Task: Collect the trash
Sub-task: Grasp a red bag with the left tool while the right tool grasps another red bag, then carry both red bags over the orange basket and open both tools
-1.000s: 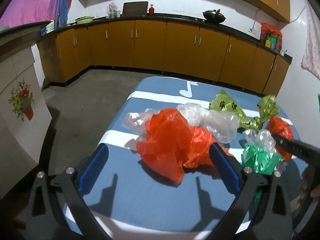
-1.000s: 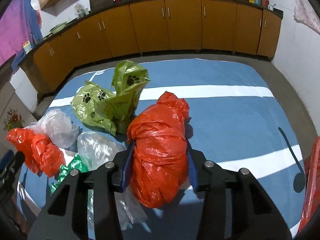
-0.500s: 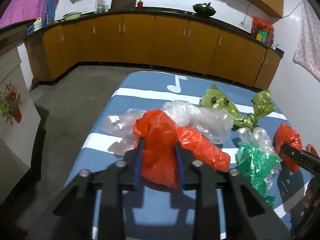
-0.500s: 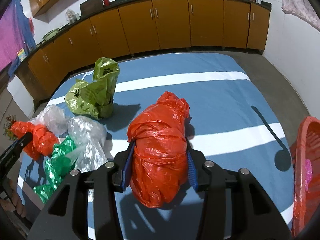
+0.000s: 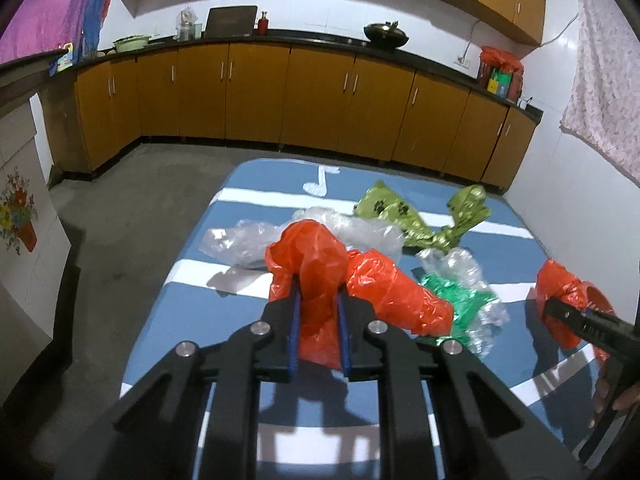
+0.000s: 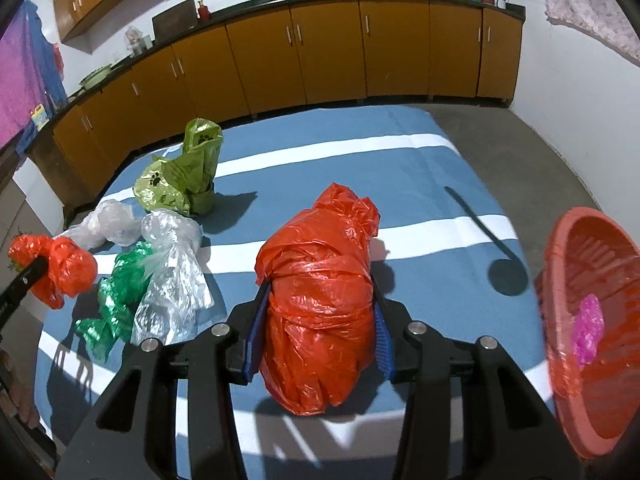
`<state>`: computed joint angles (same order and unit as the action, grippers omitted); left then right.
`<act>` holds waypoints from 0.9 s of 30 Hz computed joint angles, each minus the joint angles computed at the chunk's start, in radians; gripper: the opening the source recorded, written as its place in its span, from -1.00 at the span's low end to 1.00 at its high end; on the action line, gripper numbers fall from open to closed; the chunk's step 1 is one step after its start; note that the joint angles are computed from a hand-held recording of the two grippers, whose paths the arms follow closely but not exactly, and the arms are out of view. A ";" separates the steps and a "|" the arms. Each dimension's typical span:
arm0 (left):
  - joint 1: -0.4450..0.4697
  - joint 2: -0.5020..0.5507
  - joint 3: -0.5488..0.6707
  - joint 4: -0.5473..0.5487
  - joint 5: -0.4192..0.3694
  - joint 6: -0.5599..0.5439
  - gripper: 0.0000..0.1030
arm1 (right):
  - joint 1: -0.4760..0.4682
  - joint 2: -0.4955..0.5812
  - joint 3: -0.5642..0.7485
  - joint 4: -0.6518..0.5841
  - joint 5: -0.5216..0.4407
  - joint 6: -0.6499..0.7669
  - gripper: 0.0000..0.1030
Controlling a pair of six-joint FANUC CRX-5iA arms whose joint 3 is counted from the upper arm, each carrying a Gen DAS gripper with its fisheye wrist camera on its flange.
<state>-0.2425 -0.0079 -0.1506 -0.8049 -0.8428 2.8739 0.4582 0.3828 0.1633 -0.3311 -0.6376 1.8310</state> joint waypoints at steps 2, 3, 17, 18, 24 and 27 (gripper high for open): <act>-0.017 -0.007 0.009 -0.013 -0.014 0.006 -0.69 | -0.008 -0.014 -0.009 -0.007 0.005 0.011 -0.13; -0.031 -0.011 0.017 -0.022 -0.023 0.009 -0.69 | -0.011 -0.026 -0.020 -0.009 0.012 0.014 -0.13; -0.160 0.018 0.114 -0.047 -0.034 -0.033 -0.69 | -0.060 -0.176 -0.167 -0.006 0.114 0.018 -0.13; -0.165 0.026 0.123 -0.043 -0.031 -0.041 -0.69 | -0.068 -0.184 -0.174 -0.013 0.114 0.023 -0.13; -0.196 0.070 0.171 -0.027 -0.005 -0.077 -0.69 | -0.107 -0.215 -0.202 -0.016 0.134 0.006 -0.13; -0.204 0.091 0.194 -0.019 0.017 -0.091 -0.69 | -0.121 -0.222 -0.213 0.000 0.147 -0.009 -0.13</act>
<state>-0.4470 0.0831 0.0435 -0.8235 -0.8259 2.7833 0.3373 0.1608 -0.0499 -0.3313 -0.4901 1.8218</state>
